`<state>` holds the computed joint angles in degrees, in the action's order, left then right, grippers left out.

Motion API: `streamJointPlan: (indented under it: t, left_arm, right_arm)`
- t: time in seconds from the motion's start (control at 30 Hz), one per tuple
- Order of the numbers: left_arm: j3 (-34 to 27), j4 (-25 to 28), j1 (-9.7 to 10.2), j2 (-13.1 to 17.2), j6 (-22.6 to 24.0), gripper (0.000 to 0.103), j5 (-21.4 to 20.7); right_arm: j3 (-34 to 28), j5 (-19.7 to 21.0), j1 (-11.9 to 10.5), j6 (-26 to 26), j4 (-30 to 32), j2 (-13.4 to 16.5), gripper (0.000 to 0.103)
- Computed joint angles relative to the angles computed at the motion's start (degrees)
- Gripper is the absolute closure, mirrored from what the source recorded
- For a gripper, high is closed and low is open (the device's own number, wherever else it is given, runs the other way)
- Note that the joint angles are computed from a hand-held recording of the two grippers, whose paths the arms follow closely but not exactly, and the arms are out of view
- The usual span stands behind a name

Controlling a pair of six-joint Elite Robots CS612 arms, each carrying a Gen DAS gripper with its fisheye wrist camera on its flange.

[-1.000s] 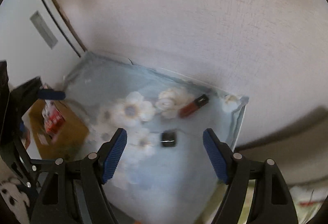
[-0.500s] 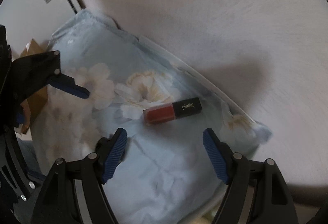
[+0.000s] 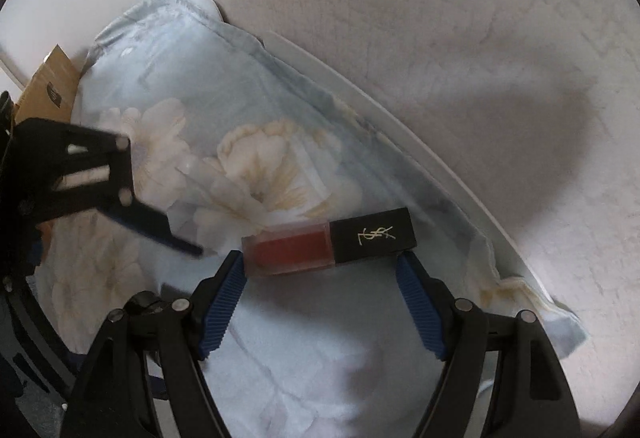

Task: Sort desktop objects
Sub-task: 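Grasp the black jar with left tool while right tool grasps the red YSL lip gloss, then carry jar and lip gloss over the cardboard box and open both tools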

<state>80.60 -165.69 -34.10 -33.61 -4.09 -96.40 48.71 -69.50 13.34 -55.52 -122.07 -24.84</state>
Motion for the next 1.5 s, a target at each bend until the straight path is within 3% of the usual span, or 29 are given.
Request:
streamJointPlan:
  t: [0.07, 0.13, 0.17, 0.23, 0.33, 0.47, 0.63, 0.73, 0.8, 0.87, 0.9, 0.93, 0.97, 1.13, 1.5]
  left_arm:
    - [0.0, 0.6, 0.16, 0.0, 0.5, 0.063, -0.9]
    - [0.1, 0.9, 0.25, -0.1, 0.7, 0.071, -1.3]
    - [0.3, 0.8, 0.26, -0.2, 0.7, 0.071, -1.3]
    - [0.5, 0.8, 0.29, -0.4, 0.9, 0.071, -1.3]
    - [1.0, 0.9, 0.23, -0.8, 1.4, 0.071, -1.2]
    - [1.7, 0.9, 0.20, -1.5, 1.7, 0.071, -1.1]
    - [2.8, 0.1, 0.34, -2.4, 1.8, 0.071, -1.2]
    - [3.4, -0.5, 0.66, -2.9, 0.6, 0.071, -1.8]
    - [3.9, -1.1, 0.85, -3.3, -0.2, 0.071, -1.9]
    - [4.3, -1.2, 0.94, -3.5, -0.3, 0.071, -1.7]
    - [4.5, -1.1, 0.95, -3.7, -0.3, 0.071, -1.3]
    - [4.7, -1.0, 0.98, -3.8, -0.3, 0.071, -0.8]
    - [4.9, -1.0, 1.04, -3.9, -0.4, 0.071, -0.7]
    - [5.8, -1.2, 1.37, -4.6, -1.1, 0.071, -0.5]
    - [9.1, -2.1, 2.14, -8.1, -3.0, 0.071, -0.9]
  right_arm:
    - [0.3, 0.6, -0.1, -0.2, -0.7, 0.0, 0.031]
    - [0.8, 1.4, -0.3, -0.6, -1.0, -0.3, 0.043]
    - [0.7, 1.8, -0.4, -0.7, -0.4, -0.3, 0.053]
    - [0.3, 1.7, -0.3, -0.8, 0.4, -0.2, 0.057]
    - [0.3, 1.4, -0.1, -0.5, 0.1, -0.2, 0.057]
    - [1.0, 1.1, 0.1, 3.9, -1.3, -0.4, 0.053]
    - [2.5, -2.8, 1.0, 5.8, -5.7, -0.8, 0.046]
    - [0.4, -1.7, 1.0, 14.2, -3.0, -0.1, 0.042]
    - [-1.1, 2.1, 0.4, 21.7, -0.2, 0.5, 0.042]
    - [-1.0, 2.4, 0.3, 26.7, -1.2, 0.6, 0.042]
    - [-0.4, 1.5, 0.5, 28.1, -2.8, 0.4, 0.045]
    - [0.8, -1.5, 1.0, 28.8, -5.8, 0.0, 0.057]
    - [2.0, -4.0, 1.4, 28.8, -8.5, -0.4, 0.061]
    - [5.3, -6.2, 1.8, 29.3, -13.4, -1.8, 0.085]
    - [12.1, -3.9, 0.4, 30.2, -15.7, -6.1, 0.085]
